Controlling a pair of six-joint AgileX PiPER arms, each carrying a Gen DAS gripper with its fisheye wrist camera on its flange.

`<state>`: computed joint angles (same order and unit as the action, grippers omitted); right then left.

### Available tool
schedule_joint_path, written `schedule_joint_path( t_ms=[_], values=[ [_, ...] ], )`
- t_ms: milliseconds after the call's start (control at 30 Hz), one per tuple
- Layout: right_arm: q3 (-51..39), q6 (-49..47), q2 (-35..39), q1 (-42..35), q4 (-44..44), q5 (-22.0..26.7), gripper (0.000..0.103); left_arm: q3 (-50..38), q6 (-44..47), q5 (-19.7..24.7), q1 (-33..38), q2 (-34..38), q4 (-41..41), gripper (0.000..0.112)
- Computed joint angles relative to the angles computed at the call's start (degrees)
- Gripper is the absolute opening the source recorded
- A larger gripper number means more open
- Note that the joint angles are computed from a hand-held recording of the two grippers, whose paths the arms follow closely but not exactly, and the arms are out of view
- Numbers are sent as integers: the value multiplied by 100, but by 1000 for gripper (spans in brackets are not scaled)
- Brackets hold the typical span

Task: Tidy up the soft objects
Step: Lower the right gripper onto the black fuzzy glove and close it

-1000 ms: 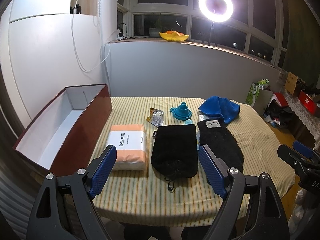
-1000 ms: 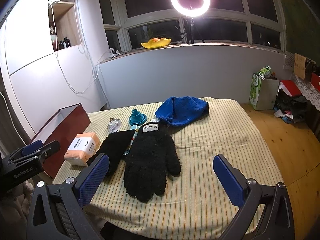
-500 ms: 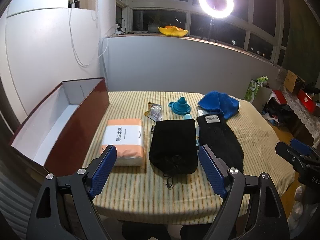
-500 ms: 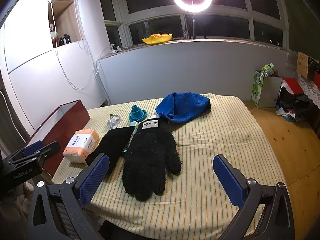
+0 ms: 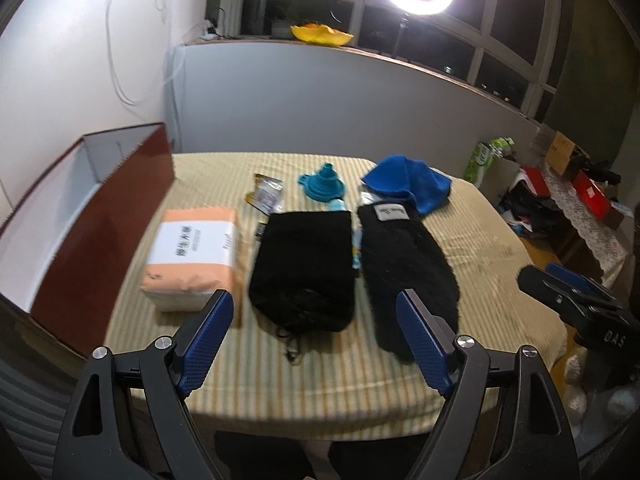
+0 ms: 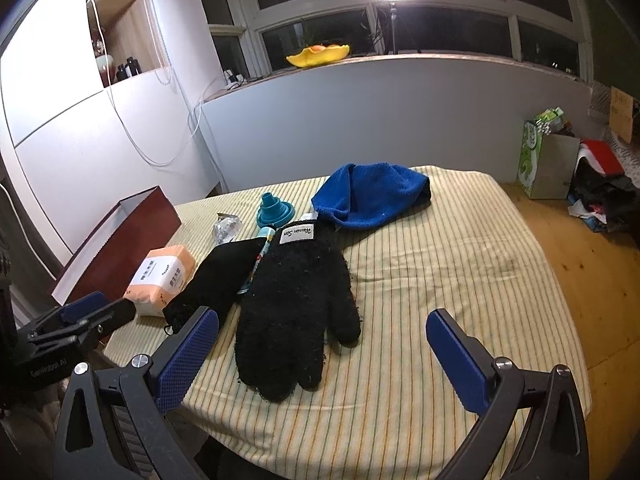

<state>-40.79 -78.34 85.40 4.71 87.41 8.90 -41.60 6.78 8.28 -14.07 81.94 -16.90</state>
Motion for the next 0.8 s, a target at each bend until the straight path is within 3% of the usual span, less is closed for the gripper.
schedule_joint_path(
  t_ms=[200, 367, 533, 667, 800],
  values=[
    [-528, 1238, 445, -381, -1542, 838, 103, -233, 1789, 387, -90, 332, -1820, 78],
    [-1166, 1950, 1009, -655, -2384, 1680, 103, -520, 2641, 865, -130, 701, -2723, 71],
    [-1939, 2576, 1708, -880, -2952, 2555, 102, -958, 2730, 1391, -216, 1178, -2907, 63],
    [-2696, 3059, 2317, -1119, -3174, 3383, 94, -1332, 2576, 1691, -250, 1606, -2851, 63],
    [-3244, 3465, 2741, -1184, -3438, 3723, 87, -1613, 2337, 1825, -307, 1911, -2700, 62]
  ],
)
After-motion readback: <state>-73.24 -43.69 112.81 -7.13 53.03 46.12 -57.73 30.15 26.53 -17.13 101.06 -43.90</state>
